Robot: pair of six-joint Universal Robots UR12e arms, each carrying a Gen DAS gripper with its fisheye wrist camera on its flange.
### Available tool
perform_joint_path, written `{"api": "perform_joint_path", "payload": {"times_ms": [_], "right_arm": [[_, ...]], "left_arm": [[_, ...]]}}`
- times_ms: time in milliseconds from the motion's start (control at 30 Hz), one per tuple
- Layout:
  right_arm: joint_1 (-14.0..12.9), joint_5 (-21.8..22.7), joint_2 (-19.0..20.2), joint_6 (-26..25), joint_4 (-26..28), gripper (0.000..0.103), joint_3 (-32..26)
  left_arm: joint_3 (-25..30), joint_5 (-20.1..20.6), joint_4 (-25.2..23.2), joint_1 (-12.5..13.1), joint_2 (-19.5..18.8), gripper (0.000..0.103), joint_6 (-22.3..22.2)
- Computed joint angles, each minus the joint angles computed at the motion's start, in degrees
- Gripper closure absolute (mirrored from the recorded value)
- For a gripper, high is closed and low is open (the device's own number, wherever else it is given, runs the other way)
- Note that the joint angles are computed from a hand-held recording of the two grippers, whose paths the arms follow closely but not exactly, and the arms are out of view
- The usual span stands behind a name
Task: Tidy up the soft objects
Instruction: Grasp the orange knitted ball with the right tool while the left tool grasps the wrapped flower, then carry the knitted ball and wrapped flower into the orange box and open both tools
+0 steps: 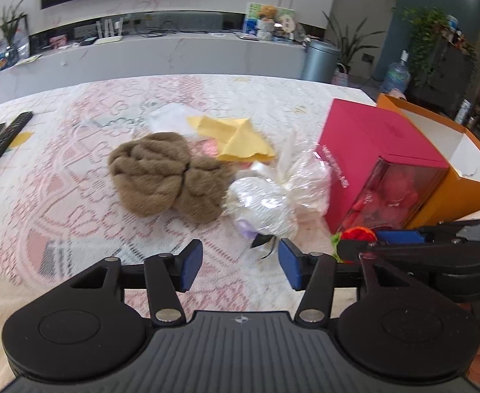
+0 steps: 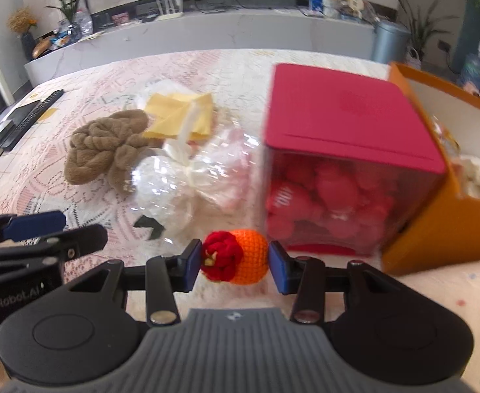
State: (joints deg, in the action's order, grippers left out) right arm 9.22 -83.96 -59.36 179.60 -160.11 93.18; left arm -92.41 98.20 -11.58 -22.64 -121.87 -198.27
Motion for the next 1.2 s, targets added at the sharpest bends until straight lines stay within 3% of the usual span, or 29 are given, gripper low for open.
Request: {"api": "perform_joint_path", "payload": {"times_ms": [167,300,433,533,700,833,967,1200], "right_arm": [[-1.09,0.97,0.37,4.86,2.67,0.059,-0.53],[-1.11,1.08,0.52,4.85,1.87,0.058,-0.40],[-1.43,1.77,0.56,5.72,1.35,0.058,-0.20],[-1.71,2.43,0.35,6.17,1.13,0.058,0.16],[-1.83,2.60,0.31,5.89,0.95,0.057,0.31],[-2.06,3.64,0.45,6.31,1.81,0.055,0.12],[-2.03,3.57,0.41,6.29,1.85,0.055,0.11],[-1.86,3.23,0.36,6.24,1.37,0.055,0.34]], "left_arm": [[2.11,-0.87,-0.73,-0.03,-1.53,0.028,0.97],[3.36,-1.71,-1.55,0.01,-2.55,0.027,0.43],[4.59,-1.50,-3.04,0.21,-3.46,0.027,-3.13],[4.47,-3.89,-1.47,0.61,-3.76,0.018,-3.92],[6.71,-2.33,-4.48,0.11,-5.01,0.017,-4.31],[8.08,-0.39,-6.21,-0.26,-5.88,0.028,-5.22],[7.89,-0.93,-5.78,-0.16,-5.97,0.050,-5.27],[6.66,-0.35,-4.29,-0.44,-5.14,0.059,-5.25]]}}
